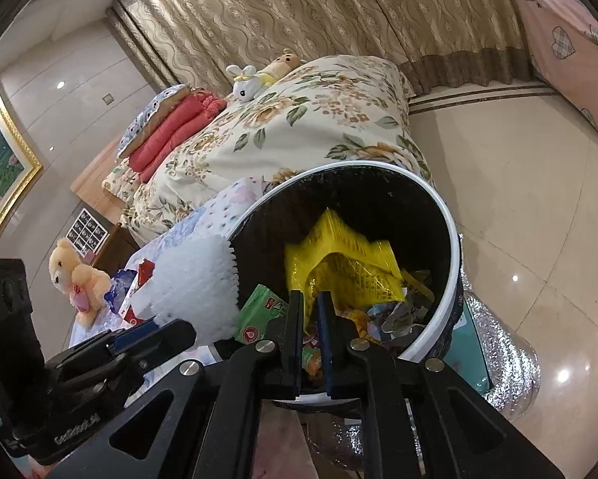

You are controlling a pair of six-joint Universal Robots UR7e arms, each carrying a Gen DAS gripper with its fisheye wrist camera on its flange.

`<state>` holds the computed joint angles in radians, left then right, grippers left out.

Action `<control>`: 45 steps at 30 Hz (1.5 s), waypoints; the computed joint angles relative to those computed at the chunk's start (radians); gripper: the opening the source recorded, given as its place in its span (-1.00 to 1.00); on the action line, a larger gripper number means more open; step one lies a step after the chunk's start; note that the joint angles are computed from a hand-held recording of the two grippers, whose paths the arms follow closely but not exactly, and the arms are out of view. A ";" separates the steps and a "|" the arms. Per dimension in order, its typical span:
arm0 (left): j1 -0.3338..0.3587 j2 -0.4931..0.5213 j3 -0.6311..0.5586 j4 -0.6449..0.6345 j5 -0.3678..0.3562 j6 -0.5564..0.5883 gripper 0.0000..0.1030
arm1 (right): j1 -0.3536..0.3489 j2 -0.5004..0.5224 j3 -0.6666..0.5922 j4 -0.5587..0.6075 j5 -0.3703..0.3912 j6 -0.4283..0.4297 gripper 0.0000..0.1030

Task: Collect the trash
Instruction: 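Lower both items into the bin and open both tools, then move both tools back over the bed toward the foam block and box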

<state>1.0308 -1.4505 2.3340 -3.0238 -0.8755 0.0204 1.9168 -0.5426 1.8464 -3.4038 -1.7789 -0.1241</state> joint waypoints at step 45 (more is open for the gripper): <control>0.006 -0.190 0.144 -0.041 -0.029 -0.050 0.21 | 0.024 -0.024 0.119 -0.174 -0.018 0.062 0.06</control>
